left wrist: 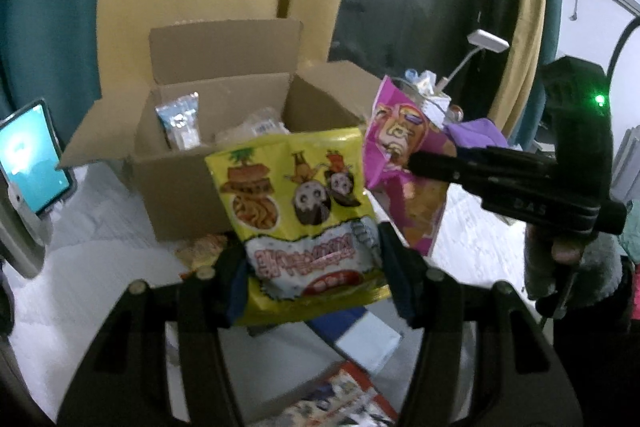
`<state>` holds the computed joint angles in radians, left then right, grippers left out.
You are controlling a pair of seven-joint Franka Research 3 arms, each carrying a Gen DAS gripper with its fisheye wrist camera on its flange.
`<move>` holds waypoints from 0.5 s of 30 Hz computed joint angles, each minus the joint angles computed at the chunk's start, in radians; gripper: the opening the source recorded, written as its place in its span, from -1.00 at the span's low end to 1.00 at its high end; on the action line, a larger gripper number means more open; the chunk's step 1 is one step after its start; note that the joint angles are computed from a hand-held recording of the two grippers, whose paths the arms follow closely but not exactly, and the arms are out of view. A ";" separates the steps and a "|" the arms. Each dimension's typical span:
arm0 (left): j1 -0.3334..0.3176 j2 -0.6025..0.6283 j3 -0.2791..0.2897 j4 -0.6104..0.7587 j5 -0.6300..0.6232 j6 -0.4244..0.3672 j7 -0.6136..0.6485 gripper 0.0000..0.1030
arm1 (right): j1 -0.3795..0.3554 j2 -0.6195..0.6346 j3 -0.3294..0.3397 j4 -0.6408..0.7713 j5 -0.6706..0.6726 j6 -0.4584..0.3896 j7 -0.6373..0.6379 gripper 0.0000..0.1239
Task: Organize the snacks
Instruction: 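Carry both bags into the cardboard box and open both tools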
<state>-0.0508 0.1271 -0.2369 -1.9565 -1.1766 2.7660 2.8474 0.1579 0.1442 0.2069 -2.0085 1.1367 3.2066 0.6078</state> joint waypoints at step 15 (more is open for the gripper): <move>0.070 0.125 -0.024 0.181 0.094 0.010 -0.037 0.13 | 0.068 0.098 -0.096 0.125 -0.477 -0.032 0.413 -0.47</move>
